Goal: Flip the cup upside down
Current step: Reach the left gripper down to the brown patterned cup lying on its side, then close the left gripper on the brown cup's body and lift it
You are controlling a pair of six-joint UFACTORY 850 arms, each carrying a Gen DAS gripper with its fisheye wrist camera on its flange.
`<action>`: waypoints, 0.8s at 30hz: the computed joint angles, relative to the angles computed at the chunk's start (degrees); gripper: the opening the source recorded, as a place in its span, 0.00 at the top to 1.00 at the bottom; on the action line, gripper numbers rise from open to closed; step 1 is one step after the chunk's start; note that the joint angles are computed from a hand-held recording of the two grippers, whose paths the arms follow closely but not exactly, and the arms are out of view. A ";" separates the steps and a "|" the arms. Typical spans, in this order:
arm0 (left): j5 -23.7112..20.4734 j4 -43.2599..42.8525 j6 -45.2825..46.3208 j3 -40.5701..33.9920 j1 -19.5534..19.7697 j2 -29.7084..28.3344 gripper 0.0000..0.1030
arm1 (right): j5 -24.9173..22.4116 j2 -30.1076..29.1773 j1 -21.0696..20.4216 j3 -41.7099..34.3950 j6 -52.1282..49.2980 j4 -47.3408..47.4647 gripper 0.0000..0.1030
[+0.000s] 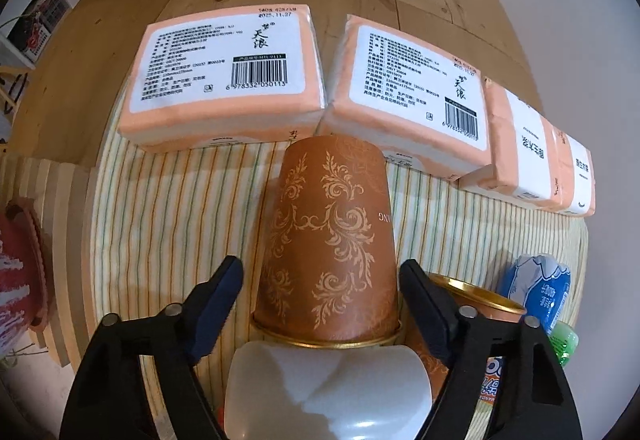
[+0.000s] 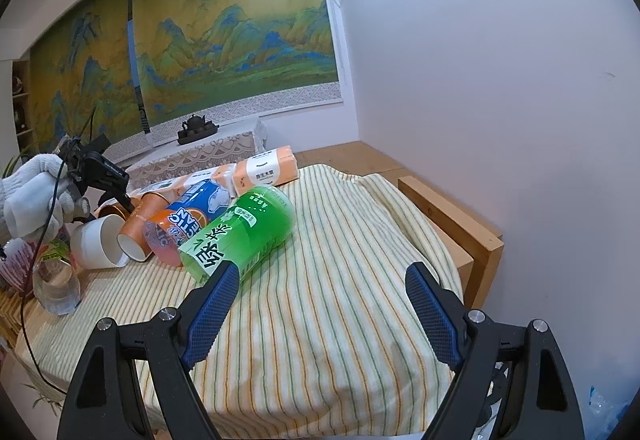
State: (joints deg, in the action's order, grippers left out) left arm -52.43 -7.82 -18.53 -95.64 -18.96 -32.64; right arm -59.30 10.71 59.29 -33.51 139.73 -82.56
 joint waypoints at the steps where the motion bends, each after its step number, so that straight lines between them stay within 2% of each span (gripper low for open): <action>1: 0.16 -0.29 0.01 0.03 0.13 -0.09 0.24 | -0.07 0.05 0.00 0.09 0.15 0.07 0.20; 4: 0.07 -1.08 0.61 -0.13 0.28 -0.62 0.32 | -0.01 0.18 -0.20 0.34 0.35 0.21 0.20; 13: 2.67 -0.51 -0.74 0.46 -0.21 -0.12 0.33 | 0.67 0.13 -0.49 0.43 0.19 0.51 0.20; 24: 6.18 -0.09 -2.12 5.62 0.32 6.39 0.33 | 0.37 0.16 0.34 0.04 -0.30 0.51 0.20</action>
State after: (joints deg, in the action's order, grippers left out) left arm -46.25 -7.90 -20.65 -90.03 -18.64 -26.25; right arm -58.93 10.87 59.63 -33.46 139.44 -82.05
